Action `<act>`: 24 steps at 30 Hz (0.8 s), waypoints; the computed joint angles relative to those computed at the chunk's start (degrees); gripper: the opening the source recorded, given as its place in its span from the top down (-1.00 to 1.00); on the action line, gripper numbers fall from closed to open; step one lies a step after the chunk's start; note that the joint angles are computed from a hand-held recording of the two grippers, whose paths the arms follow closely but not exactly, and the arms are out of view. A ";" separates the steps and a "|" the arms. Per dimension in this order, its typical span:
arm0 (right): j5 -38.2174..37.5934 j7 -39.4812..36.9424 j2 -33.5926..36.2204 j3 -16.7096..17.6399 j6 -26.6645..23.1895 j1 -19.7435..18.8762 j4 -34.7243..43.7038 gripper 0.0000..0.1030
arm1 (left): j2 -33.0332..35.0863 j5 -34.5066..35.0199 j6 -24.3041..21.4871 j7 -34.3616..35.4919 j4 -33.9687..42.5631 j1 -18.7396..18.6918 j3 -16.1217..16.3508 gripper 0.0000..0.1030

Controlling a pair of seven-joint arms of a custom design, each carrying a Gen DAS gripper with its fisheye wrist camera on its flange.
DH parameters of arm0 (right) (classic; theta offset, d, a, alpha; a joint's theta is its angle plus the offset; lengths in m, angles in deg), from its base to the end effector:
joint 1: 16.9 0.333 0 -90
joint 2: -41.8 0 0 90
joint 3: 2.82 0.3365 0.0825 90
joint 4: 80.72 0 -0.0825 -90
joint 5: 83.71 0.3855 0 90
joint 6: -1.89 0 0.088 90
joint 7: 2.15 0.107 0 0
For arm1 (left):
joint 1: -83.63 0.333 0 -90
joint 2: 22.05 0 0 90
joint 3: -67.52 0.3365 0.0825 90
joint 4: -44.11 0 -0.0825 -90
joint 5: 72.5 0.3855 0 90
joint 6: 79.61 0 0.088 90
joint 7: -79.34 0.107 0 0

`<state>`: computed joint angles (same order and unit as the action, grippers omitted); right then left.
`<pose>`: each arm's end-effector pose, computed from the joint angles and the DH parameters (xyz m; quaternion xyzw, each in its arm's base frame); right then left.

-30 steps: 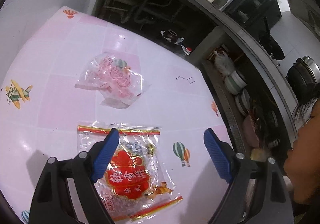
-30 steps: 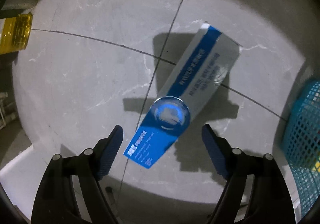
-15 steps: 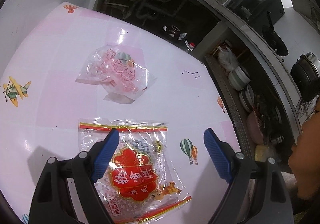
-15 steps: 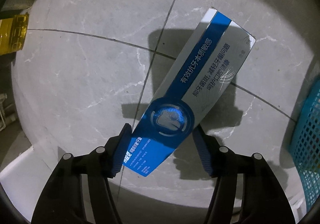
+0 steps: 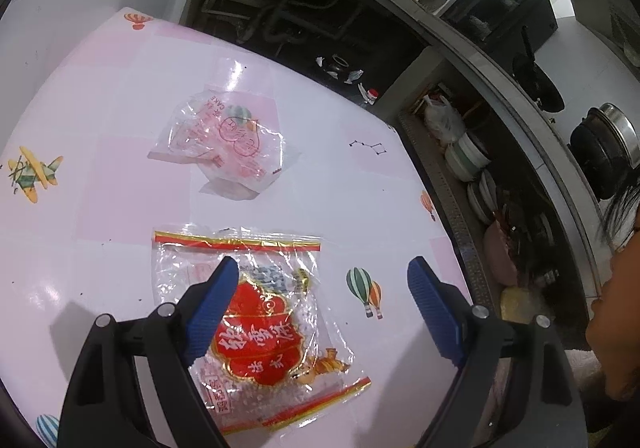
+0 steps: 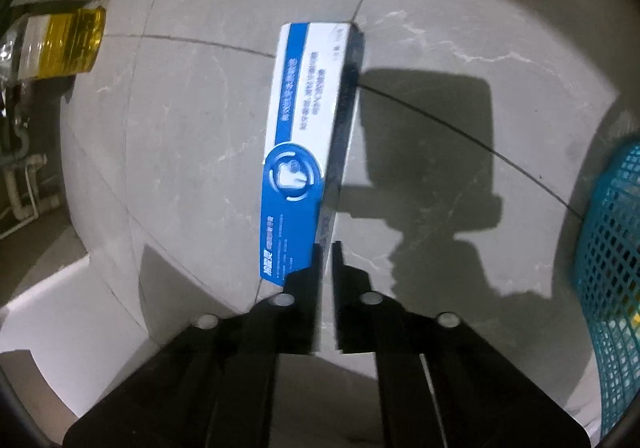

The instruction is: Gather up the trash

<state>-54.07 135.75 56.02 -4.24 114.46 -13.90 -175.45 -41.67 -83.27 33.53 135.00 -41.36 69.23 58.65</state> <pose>0.6502 0.0516 0.4984 -0.2760 0.9312 0.2110 0.1107 0.3738 -0.2017 0.9008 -0.7020 0.5869 -0.4010 0.0452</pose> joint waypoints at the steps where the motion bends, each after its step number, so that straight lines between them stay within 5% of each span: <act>1: 0.06 0.49 0.02 -0.08 -0.12 -0.04 -0.26 -0.12 | -0.13 0.28 -0.27 -0.02 0.00 0.06 -0.06 -0.63; 5: -3.66 0.91 2.18 -0.52 -3.58 -0.15 4.63 -0.32 | 0.01 1.24 -1.26 -0.52 0.29 0.56 0.00 -0.63; 15: -10.90 1.39 16.02 -0.15 -12.51 1.65 22.56 -0.36 | 2.15 3.22 -5.39 -0.11 0.93 1.95 0.16 -0.63; 19: -11.86 0.36 18.49 0.35 -15.85 2.12 25.17 -0.22 | 1.66 2.64 -5.00 -0.07 -0.55 2.17 0.34 -0.63; 24: -10.32 0.71 17.21 0.41 -12.30 2.52 21.00 -0.03 | 0.96 2.61 -5.04 -0.27 -1.46 2.41 0.48 -0.63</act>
